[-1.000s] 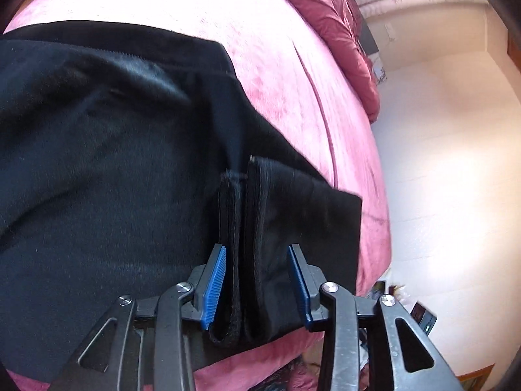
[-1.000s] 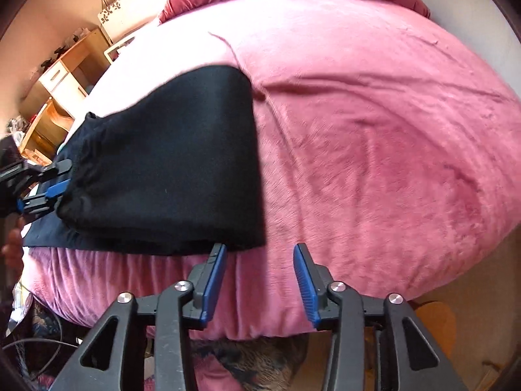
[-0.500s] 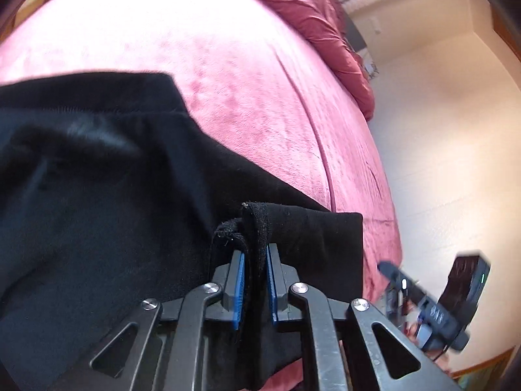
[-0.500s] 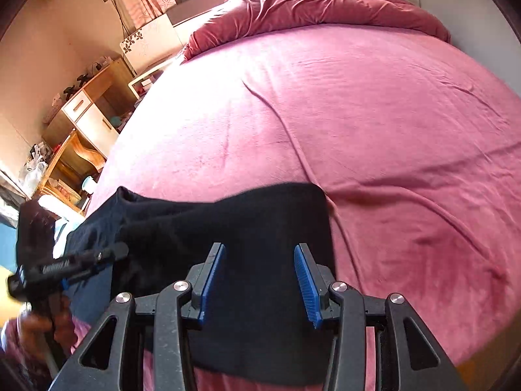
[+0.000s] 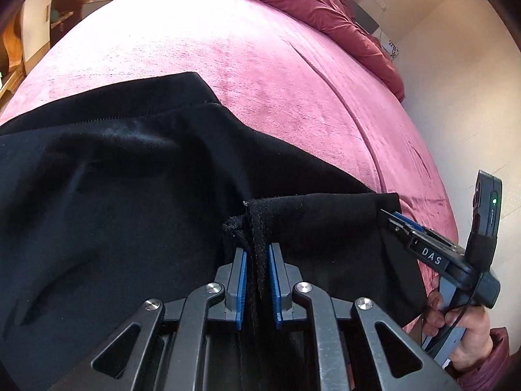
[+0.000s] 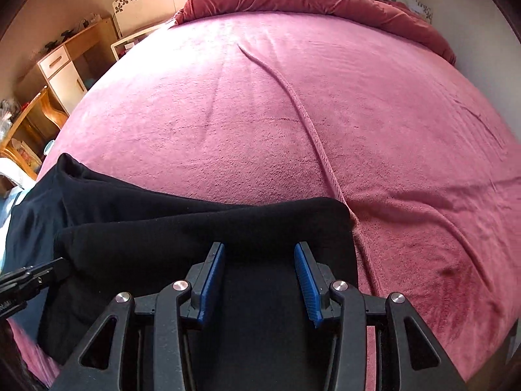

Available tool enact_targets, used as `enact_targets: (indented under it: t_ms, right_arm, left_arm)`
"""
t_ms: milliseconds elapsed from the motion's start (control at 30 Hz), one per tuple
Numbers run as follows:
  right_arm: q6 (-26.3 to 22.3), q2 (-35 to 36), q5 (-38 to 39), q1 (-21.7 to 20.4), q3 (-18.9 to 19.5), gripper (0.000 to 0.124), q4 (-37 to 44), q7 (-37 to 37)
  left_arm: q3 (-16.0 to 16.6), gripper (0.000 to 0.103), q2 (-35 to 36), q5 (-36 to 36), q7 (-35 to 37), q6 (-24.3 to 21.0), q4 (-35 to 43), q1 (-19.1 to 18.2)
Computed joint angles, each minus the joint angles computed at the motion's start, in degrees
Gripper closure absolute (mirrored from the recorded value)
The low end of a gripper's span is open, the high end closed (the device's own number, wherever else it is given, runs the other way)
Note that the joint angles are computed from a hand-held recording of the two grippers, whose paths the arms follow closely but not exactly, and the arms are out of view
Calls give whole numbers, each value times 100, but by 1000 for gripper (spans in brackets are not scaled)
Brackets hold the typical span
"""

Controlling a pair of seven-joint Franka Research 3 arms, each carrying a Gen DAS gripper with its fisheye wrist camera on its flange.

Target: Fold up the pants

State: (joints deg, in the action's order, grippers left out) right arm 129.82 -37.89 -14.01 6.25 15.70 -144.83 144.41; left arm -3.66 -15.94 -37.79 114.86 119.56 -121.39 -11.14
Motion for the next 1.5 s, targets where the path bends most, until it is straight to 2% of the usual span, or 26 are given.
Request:
enact_targets:
  t_ms: [67,167,300,467,633,833,1033,1300,1333,1500]
  right_arm:
    - [-32,-17,-56,-19,53,79,4,49]
    - [-56,-21,-127,-34,98,78,7,121]
    - [-207,25,-243,-21,162,76,120,155]
    - [-347,-56,-261,88,193,63,210,245]
    - [-328,-133,-307,237,356,63,305,356]
    - [123,-55,22,636,443,63,339,333]
    - [464,234,302,1060,560,63,480,94]
    - [426,777,264,1215,545,63,677,-112]
    - [446,812,272,1228,517,64,667,-96]
    - [519,938,236,1292,397,98,643,-196]
  left_arm:
    - [-27,80,-106,28,-21,189,-132,11]
    - [-14,76,-273,148,-109,317,-229,11]
    - [105,76,-606,215,-82,460,-425,-32]
    - [242,76,-1092,377,-31,736,-737,-120]
    - [373,75,-1438,536,-47,1024,-1006,-229]
    - [633,75,-1678,698,-103,963,-1088,-267]
    - [731,75,-1820,783,-119,998,-1193,-258]
    - [865,75,-1944,824,-119,937,-1269,-212]
    - [873,75,-1959,820,-113,947,-1280,-209]
    - [927,75,-1998,815,-122,920,-1300,-173]
